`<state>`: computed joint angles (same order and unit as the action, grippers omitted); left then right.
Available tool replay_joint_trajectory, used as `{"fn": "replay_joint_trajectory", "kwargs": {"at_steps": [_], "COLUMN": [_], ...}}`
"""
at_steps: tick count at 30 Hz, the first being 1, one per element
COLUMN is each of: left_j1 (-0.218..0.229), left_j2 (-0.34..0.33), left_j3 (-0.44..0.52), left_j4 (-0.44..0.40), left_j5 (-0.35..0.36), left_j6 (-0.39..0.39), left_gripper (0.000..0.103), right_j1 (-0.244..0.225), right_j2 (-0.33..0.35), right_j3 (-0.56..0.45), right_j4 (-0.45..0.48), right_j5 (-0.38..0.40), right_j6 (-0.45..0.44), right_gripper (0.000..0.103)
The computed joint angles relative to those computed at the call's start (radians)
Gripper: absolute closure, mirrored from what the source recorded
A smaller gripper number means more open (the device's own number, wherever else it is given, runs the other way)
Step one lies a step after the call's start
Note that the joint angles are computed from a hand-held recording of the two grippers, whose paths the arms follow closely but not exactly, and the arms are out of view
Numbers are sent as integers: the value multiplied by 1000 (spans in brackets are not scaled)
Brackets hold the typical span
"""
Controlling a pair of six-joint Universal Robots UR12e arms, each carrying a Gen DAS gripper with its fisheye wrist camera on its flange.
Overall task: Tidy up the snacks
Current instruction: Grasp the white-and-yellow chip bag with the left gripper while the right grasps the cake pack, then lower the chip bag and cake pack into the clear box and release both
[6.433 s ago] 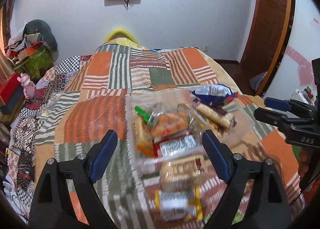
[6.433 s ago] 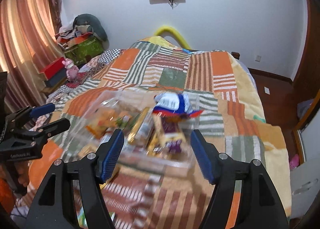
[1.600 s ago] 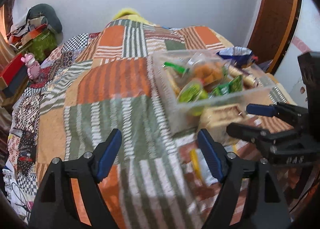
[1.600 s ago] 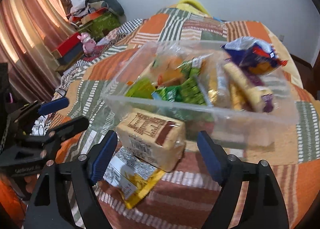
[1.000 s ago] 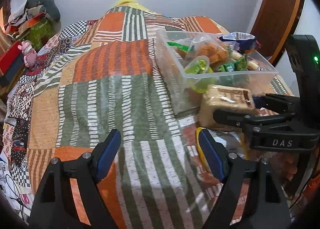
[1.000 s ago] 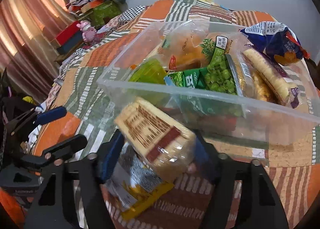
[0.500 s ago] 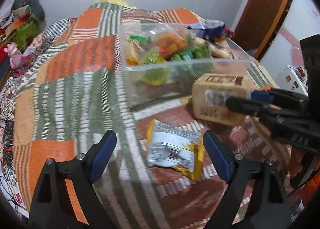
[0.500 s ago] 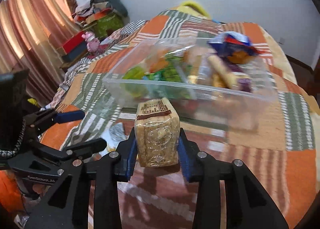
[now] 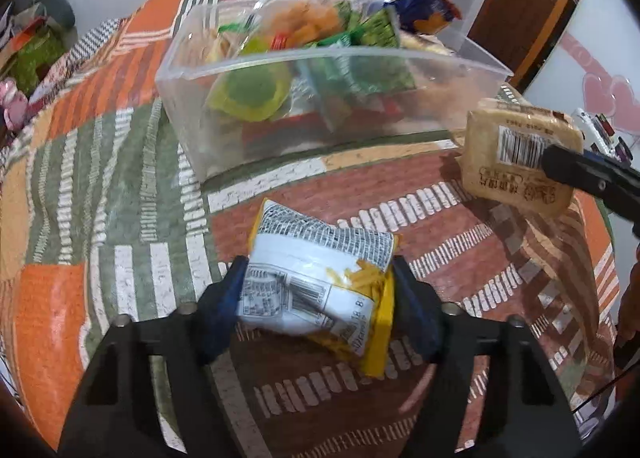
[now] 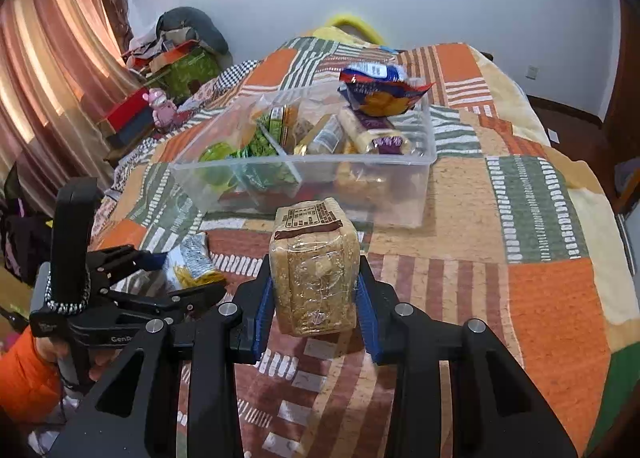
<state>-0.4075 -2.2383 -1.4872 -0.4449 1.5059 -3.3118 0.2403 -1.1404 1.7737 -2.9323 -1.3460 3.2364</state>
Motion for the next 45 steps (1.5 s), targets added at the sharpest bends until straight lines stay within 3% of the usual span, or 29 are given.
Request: {"fn": "replay_joint_trajectory", "kwargs": {"at_steps": [4,11,19,31,40,43,45], "left_j1": [-12,-10,12,31,37,38,32], "left_j2": [11,40,21,-73,-123,-130,-128], "left_j3": [-1,-8,67,220,279,286,280], "left_j4": [10,94,150,78,4,-34,-24], "left_j5": [40,52,73,102,112,99,115], "left_j6": [25,-4,-11,-41,-67,-61,-44], "left_gripper": [43,44,44,43,42,39,31], "right_j1": [-8,-14,-11,-1,8,7,5], "right_j2": [-7,-8,23,109,135,131,129], "right_j3": [10,1,-59,-182,-208,-202,-201], "right_j4": [-36,-95,-144,-94,-59,-38,-14], "right_j5": [18,24,-10,-31,-58,-58,-54], "right_j6": [3,16,36,52,35,22,16], "right_gripper": [69,69,69,69,69,69,69]}}
